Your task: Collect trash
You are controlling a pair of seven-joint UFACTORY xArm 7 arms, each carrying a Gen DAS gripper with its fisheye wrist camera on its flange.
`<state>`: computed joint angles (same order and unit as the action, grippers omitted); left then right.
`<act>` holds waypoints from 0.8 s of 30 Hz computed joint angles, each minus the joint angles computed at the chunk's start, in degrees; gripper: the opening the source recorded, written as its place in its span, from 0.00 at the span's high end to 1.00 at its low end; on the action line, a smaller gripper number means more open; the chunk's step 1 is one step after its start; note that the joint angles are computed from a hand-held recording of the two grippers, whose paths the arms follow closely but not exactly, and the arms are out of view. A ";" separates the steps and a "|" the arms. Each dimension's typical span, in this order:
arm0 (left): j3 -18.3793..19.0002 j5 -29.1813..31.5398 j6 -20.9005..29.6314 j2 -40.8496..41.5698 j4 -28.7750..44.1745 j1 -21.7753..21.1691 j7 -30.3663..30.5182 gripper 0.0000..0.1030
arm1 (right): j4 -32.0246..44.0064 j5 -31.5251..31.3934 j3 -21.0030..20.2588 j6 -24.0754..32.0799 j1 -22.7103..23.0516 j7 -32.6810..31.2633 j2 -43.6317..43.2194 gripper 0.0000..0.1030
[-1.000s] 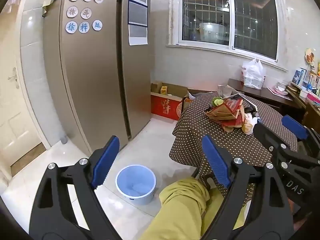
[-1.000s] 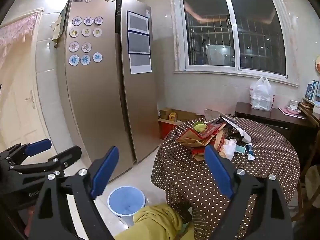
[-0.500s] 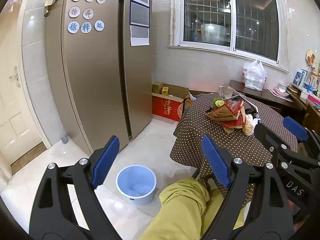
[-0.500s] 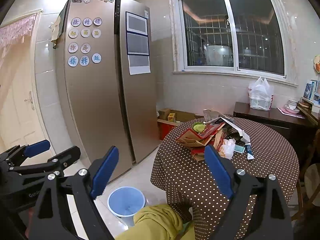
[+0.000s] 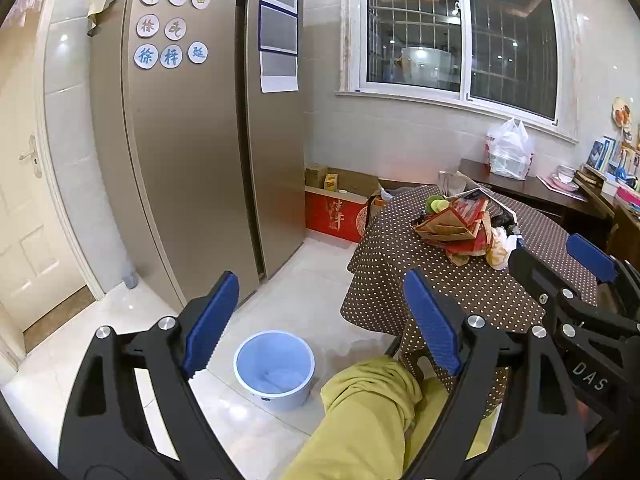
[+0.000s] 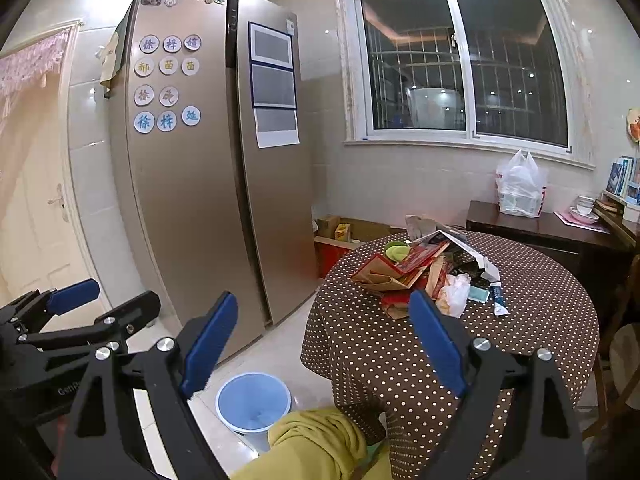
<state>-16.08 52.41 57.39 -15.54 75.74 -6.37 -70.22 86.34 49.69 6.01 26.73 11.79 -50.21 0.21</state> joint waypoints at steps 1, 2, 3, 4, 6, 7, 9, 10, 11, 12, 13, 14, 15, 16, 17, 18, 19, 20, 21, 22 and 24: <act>0.02 0.00 0.06 0.04 0.07 0.00 0.11 0.19 | -0.01 0.02 -0.01 0.03 -0.02 0.03 0.03 0.16; -0.09 0.21 0.02 0.05 -0.17 -0.02 -0.15 0.19 | 0.01 -0.01 -0.02 0.10 -0.05 0.10 0.10 0.16; -0.04 0.24 -0.08 0.01 -0.24 -0.04 -0.18 0.19 | 0.05 -0.02 -0.02 0.14 -0.09 0.13 0.13 0.16; 0.01 0.26 -0.15 0.00 -0.26 -0.04 -0.16 0.19 | 0.04 0.17 -0.04 0.18 -0.15 -0.06 0.16 0.16; -0.03 0.32 -0.12 0.10 -0.20 -0.06 -0.18 0.19 | -0.12 0.24 0.00 -0.06 -0.17 -0.10 0.06 0.16; -0.02 0.38 -0.08 0.15 -0.16 -0.06 -0.12 0.19 | -0.21 0.42 0.00 -0.14 -0.18 -0.24 0.02 0.16; 0.05 0.52 -0.02 0.27 -0.06 -0.05 -0.05 0.19 | -0.20 0.40 -0.06 0.18 -0.23 0.01 0.04 0.16; 0.07 0.52 -0.01 0.25 -0.12 -0.08 -0.09 0.19 | -0.14 0.36 -0.07 0.29 -0.24 0.11 0.08 0.16; 0.08 0.48 0.00 0.24 -0.13 -0.13 -0.10 0.19 | -0.07 0.34 -0.08 0.40 -0.27 0.15 0.11 0.16; 0.12 0.49 0.00 0.27 -0.11 -0.13 -0.07 0.19 | 0.04 0.33 -0.10 0.50 -0.31 0.19 0.17 0.16; 0.13 0.51 0.00 0.29 -0.10 -0.15 -0.07 0.19 | 0.04 0.33 -0.08 0.50 -0.33 0.19 0.17 0.16; 0.20 0.51 -0.07 0.28 -0.13 -0.14 -0.03 0.19 | 0.06 0.26 -0.06 0.40 -0.34 0.23 0.19 0.16; 0.24 0.52 -0.14 0.27 -0.15 -0.15 0.01 0.19 | 0.10 0.28 -0.06 0.44 -0.35 0.21 0.21 0.16; 0.24 0.52 -0.14 0.27 -0.15 -0.15 0.01 0.19 | 0.11 0.22 -0.03 0.41 -0.36 0.25 0.24 0.16; 0.10 0.60 -0.02 0.30 -0.14 -0.18 -0.17 0.19 | 0.15 0.30 -0.03 0.44 -0.37 0.28 0.27 0.16; 0.13 0.68 -0.04 0.30 -0.14 -0.17 -0.20 0.19 | 0.15 0.30 -0.01 0.44 -0.39 0.28 0.27 0.16; 0.07 0.81 0.07 0.37 -0.09 -0.17 -0.29 0.19 | 0.10 0.28 0.01 0.41 -0.38 0.31 0.23 0.16; 0.09 0.89 0.09 0.35 -0.09 -0.17 -0.30 0.19 | 0.10 0.28 0.01 0.41 -0.39 0.31 0.23 0.16; 0.14 0.97 0.03 0.35 -0.12 -0.16 -0.31 0.19 | 0.13 0.33 0.01 0.48 -0.40 0.29 0.25 0.16; 0.18 1.05 -0.05 0.34 -0.20 -0.16 -0.32 0.19 | 0.09 0.28 0.02 0.43 -0.39 0.31 0.22 0.16; 0.15 1.10 -0.01 0.35 -0.19 -0.15 -0.38 0.19 | 0.11 0.37 0.02 0.40 -0.38 0.33 0.23 0.16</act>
<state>-15.92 53.51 57.38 -15.19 75.55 -6.53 -70.60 86.45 50.06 6.03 27.13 11.41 -49.88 0.45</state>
